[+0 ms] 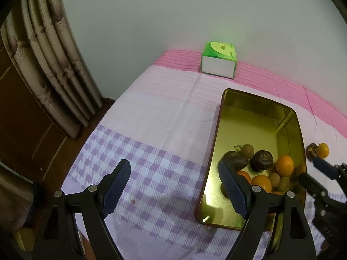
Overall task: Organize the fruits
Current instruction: 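Move the right gripper to the large yellow orange and grasp it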
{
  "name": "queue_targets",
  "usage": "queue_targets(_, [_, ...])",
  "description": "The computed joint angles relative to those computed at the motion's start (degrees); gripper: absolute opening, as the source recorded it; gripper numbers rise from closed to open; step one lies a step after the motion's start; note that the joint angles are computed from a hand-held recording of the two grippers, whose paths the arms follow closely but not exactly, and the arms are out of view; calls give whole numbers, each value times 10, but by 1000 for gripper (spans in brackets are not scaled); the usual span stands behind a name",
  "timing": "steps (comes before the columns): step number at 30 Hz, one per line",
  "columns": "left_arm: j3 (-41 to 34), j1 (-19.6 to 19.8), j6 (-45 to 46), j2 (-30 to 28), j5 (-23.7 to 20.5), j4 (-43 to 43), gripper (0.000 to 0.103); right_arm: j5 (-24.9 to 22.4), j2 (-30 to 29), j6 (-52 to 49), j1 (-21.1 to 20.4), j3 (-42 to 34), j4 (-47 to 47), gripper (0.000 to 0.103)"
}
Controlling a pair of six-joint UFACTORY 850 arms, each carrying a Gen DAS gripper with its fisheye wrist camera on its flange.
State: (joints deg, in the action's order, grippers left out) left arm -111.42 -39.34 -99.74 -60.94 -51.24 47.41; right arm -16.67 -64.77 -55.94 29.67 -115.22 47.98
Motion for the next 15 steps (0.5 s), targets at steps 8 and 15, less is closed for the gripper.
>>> queue_targets(8, [-4, -1, 11, -3, -1, -1, 84, 26, 17, -1, -19, 29, 6, 47])
queue_targets(15, [-8, -1, 15, -6, -5, -6, 84, 56, 23, 66, -37, 45, -49, 47])
